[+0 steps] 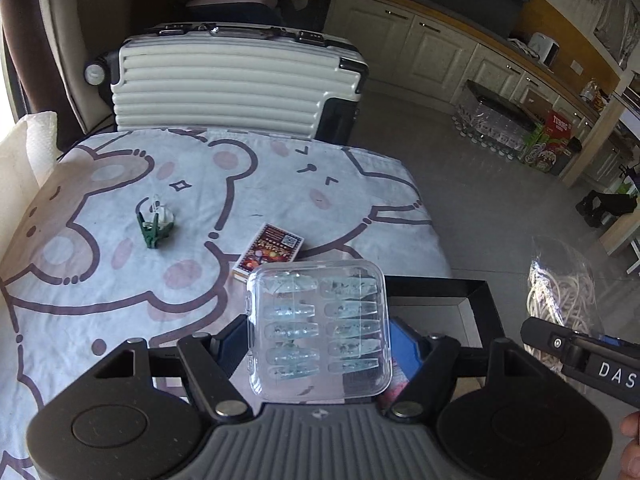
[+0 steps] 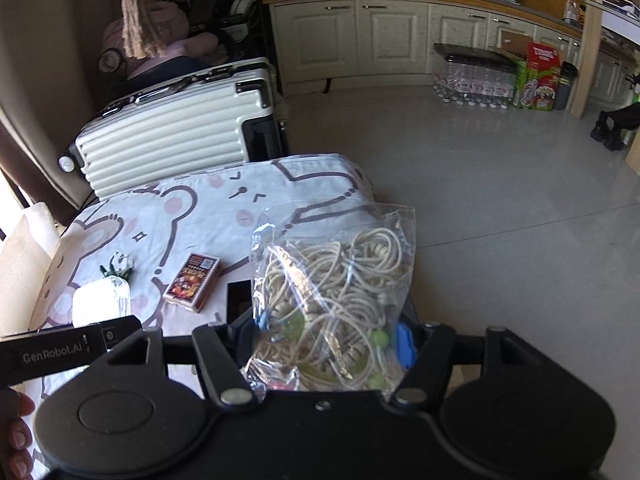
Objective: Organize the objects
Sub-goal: 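Lift the cable bag and plastic case and carry both toward the black box, then lower the plastic case into the black box and open the left gripper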
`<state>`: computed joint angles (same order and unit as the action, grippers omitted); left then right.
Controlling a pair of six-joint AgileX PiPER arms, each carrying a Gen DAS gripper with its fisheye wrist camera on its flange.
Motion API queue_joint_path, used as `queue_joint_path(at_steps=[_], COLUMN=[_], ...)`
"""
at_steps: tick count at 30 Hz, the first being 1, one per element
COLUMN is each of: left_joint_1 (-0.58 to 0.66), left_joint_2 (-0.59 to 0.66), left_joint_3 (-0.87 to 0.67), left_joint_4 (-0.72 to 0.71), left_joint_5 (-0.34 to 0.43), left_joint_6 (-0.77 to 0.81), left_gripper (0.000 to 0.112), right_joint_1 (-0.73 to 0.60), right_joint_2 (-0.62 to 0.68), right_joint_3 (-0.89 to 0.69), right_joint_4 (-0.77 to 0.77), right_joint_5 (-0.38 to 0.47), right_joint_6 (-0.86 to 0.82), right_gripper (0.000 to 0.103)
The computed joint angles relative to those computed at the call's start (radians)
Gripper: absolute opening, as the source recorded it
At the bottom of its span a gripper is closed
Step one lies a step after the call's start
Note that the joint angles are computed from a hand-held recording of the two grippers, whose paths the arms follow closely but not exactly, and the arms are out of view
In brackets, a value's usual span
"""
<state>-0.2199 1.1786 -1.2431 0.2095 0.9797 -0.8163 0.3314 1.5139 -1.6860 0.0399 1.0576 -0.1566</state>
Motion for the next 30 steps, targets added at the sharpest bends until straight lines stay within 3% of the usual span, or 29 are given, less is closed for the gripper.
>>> queue_joint_path(at_steps=[19,30], left_joint_1=[-0.167,-0.179], left_joint_2=[0.335,0.552], left_joint_3=[-0.174,-0.286], left_joint_4=[-0.002,-0.07], left_joint_5=[-0.146,-0.281], left_joint_6=[-0.094,-0.067], left_gripper=[0.073,0.073], right_joint_1=[-0.236,-0.313], right_joint_2=[0.108,0.209], right_joint_3=[-0.084,-0.168], right_joint_4=[0.087,0.142], right_joint_5=[-0.001,-0.003], right_joint_6=[-0.1,-0.144], right_gripper=[0.066,0.066])
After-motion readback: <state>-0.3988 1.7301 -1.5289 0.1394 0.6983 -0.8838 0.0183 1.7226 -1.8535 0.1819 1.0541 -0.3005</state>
